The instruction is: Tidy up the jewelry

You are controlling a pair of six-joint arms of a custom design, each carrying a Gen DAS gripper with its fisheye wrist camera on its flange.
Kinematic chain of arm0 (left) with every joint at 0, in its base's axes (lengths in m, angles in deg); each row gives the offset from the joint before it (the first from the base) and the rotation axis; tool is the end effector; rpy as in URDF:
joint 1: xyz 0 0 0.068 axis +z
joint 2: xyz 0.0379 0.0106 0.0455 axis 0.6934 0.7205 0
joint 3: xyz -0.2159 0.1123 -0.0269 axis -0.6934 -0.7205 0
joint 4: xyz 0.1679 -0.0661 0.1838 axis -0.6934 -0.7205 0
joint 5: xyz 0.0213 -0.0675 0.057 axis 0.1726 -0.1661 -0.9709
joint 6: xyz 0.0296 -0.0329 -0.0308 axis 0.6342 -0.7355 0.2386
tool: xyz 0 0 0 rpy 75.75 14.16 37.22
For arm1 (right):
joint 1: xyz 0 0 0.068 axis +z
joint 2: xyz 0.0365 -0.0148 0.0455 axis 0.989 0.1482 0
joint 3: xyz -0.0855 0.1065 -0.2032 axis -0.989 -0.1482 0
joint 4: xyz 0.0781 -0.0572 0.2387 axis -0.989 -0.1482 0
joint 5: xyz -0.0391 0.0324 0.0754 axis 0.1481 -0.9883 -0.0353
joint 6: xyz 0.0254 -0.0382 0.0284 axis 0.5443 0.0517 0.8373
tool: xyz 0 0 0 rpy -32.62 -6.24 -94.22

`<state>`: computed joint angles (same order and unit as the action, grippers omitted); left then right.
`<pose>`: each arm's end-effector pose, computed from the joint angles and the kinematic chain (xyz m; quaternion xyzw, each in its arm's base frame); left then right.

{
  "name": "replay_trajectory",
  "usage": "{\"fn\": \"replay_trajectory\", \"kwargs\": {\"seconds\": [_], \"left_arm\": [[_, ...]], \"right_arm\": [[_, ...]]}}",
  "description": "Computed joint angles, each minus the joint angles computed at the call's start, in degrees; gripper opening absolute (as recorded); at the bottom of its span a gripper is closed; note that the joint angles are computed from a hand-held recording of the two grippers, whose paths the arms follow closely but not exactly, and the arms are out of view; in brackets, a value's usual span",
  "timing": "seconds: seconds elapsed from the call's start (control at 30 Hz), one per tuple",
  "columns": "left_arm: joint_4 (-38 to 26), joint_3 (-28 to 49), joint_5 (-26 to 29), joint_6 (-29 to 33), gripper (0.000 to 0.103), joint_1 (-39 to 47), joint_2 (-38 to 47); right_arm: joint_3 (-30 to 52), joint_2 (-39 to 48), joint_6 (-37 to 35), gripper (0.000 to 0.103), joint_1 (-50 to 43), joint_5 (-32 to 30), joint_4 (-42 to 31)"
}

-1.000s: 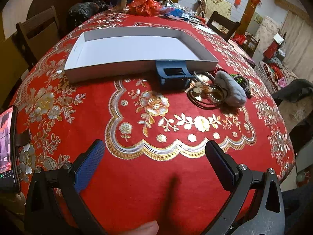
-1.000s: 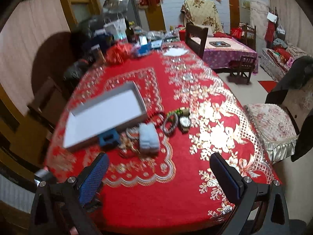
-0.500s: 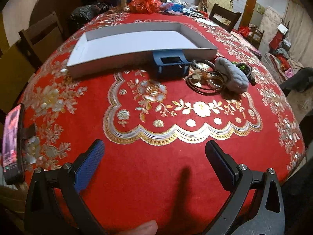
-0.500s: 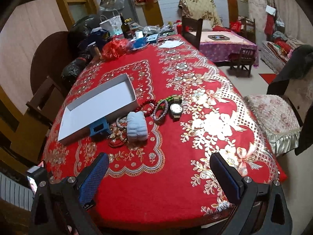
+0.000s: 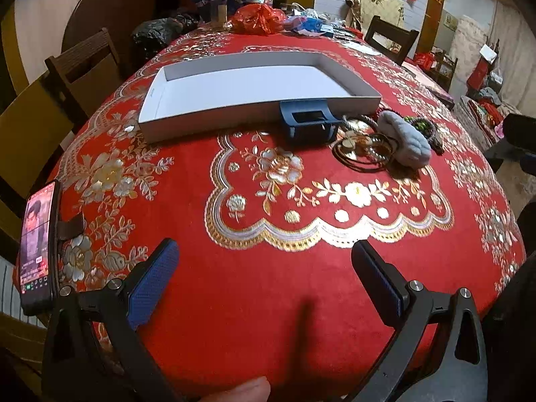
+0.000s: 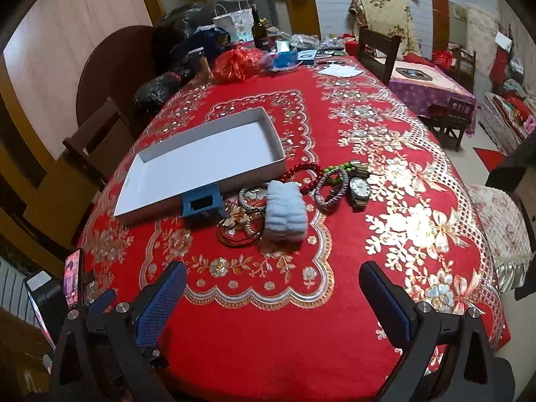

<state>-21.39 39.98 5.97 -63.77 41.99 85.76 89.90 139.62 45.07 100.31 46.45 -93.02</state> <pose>0.2886 -0.0164 0.2656 0.1314 0.9360 -0.0688 0.3192 0.2555 0.0785 0.3583 0.1263 0.9388 0.0231 0.3196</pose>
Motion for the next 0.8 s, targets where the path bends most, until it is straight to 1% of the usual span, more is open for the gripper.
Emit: {"fn": "replay_trajectory", "kwargs": {"seconds": [0.13, 0.2, 0.3, 0.43, 0.53, 0.67, 0.73, 0.8], "left_arm": [[-0.3, 3.1, 1.4, -1.0, 0.103, -0.8, 4.1], [-1.3, 5.1, 1.1, -1.1, 0.103, -1.9, 6.7], [-2.8, 7.4, -0.1, -0.4, 0.103, -3.8, 9.1], [-3.4, 8.6, -1.2, -0.3, 0.103, -5.4, 10.1], [-3.9, 8.9, -1.3, -1.9, 0.103, -5.8, 10.2], [-3.5, 6.4, -0.8, -4.0, 0.103, -6.0, 8.1], [-3.4, 5.2, -0.9, -4.6, 0.103, -6.4, 7.0], [-3.9, 5.3, 0.1, -5.2, 0.103, -6.0, 6.7]], "right_arm": [[2.2, 2.8, -0.3, 0.102, 0.1, 0.9, -1.9], [3.0, 3.4, -0.1, 0.102, -0.2, 1.4, -3.3], [2.7, 2.6, 1.2, 0.102, -1.5, 0.1, -4.3], [-0.5, -0.8, 2.8, 0.102, -3.3, -1.1, -3.7], [-3.9, -3.5, 3.4, 0.102, -4.4, -2.2, -3.5], [-8.7, -7.6, 3.0, 0.102, -5.7, -3.0, -3.5], [-9.8, -8.9, 2.0, 0.102, -6.3, -2.6, -3.7], [-10.0, -9.8, 1.0, 0.102, -7.1, -2.6, -3.8]]}}
